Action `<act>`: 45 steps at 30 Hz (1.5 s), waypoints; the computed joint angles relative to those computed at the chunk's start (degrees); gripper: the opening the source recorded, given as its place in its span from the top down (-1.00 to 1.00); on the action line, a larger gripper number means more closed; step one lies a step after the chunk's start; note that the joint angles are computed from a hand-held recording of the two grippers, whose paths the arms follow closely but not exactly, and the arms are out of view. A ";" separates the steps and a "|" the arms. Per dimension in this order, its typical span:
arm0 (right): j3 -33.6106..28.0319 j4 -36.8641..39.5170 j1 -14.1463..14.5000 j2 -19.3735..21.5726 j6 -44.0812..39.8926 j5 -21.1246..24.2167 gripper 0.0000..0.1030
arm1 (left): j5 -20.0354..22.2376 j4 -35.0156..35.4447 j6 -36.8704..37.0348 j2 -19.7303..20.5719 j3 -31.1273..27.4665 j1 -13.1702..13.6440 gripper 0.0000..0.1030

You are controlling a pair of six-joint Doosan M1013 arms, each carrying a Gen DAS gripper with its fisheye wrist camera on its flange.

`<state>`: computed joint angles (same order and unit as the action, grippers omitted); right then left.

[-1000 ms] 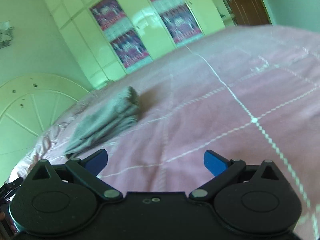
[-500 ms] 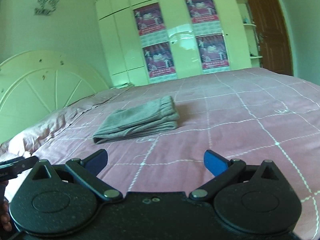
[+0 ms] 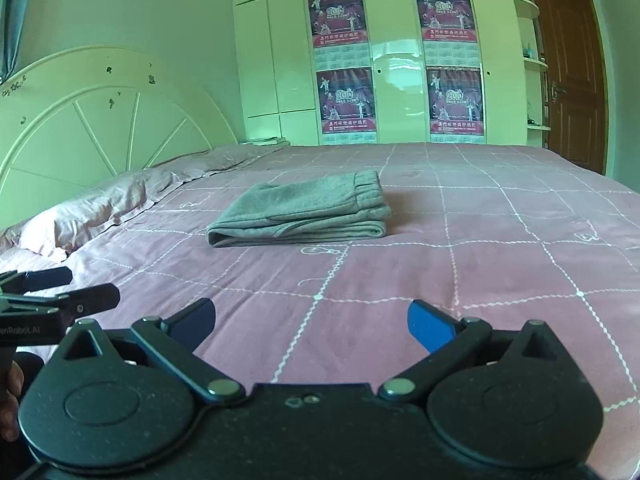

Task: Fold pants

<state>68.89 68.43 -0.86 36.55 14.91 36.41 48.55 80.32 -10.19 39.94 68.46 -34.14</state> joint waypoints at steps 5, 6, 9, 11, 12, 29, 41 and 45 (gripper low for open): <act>-0.05 -0.81 0.03 0.06 1.01 -0.72 -0.88 | -0.33 0.91 -0.65 -0.10 0.56 -0.07 -1.00; -0.03 -0.95 0.05 0.07 1.01 -0.81 -0.88 | -0.59 0.86 -0.65 -0.16 0.68 -0.05 -1.00; -0.11 -1.49 0.04 0.14 1.41 -0.52 -0.88 | -0.67 0.98 -0.64 -0.21 0.85 -0.12 -1.00; -0.07 -1.42 0.03 0.10 1.27 -0.57 -0.88 | -0.80 1.07 -0.73 -0.27 0.98 -0.10 -1.00; -0.10 -1.47 0.02 0.12 1.35 -0.52 -0.88 | -0.72 1.07 -0.68 -0.26 1.00 -0.12 -1.00; 0.16 -1.33 -0.08 0.03 0.99 -0.52 -0.88 | -0.54 2.77 -2.41 -0.46 1.57 -0.31 -1.00; 0.17 -1.49 -0.06 -0.03 1.32 -0.61 -0.88 | -1.07 2.49 -1.80 -0.39 1.52 -0.28 -1.00; -0.21 -1.91 -0.17 0.12 1.91 -0.27 -0.88 | -1.32 2.58 -1.91 -0.42 1.58 -0.24 -1.00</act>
